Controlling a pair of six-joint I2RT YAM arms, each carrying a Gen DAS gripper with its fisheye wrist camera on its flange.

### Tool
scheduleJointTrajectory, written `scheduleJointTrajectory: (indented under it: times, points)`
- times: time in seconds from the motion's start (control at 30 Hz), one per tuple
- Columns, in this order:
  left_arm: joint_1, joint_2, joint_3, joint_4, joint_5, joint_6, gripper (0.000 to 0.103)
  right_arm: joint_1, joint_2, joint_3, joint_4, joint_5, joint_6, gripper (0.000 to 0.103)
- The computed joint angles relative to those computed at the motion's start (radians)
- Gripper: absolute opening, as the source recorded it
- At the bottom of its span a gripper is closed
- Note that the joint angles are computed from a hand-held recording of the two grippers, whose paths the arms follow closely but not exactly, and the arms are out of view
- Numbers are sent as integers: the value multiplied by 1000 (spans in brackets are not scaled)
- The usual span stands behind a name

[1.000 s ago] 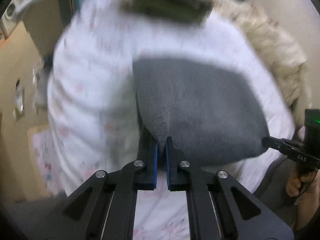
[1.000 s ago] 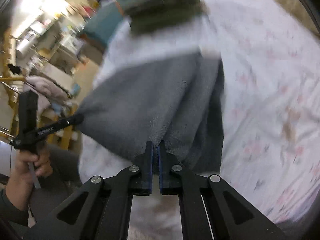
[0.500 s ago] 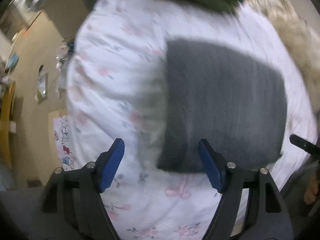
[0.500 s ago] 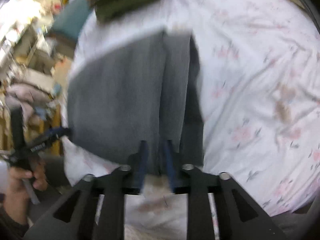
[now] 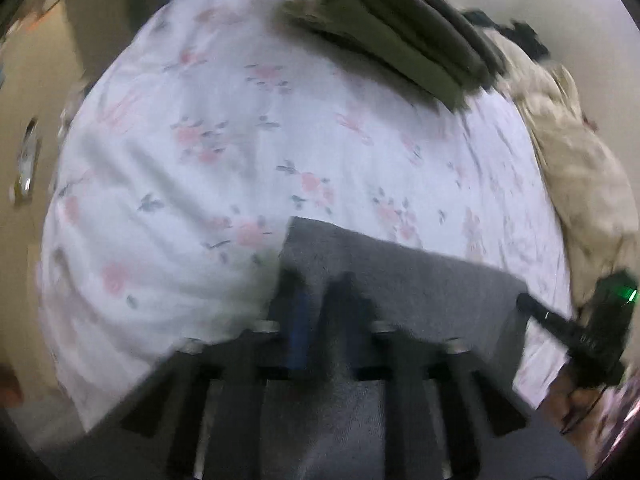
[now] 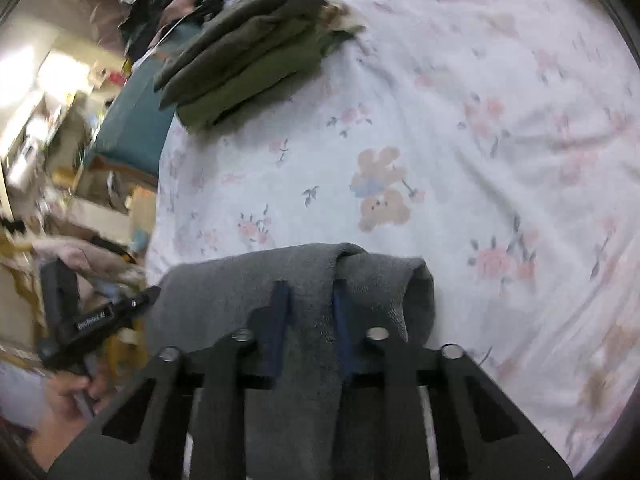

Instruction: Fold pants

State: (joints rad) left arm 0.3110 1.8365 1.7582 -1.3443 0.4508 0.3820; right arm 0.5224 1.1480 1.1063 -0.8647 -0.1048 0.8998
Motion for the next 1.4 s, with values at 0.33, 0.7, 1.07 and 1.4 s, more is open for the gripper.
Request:
scheduleJointTrajectory:
  times: [0.33,0.7,1.07,1.4]
  points:
    - [-75,-311,-249,319,-149,-4,5,133,-42,119,-145,294,57,8]
    - [-229,-379,-464,387,-114,105,5,296,231,173,-92,334,-59,4]
    - [-179,-379,-451,339,-65,109,5,265,159,123,-92,260,-20,0]
    - [-91,-328,-506,326,-200,131,5,243,176,139,-175,341,21,2]
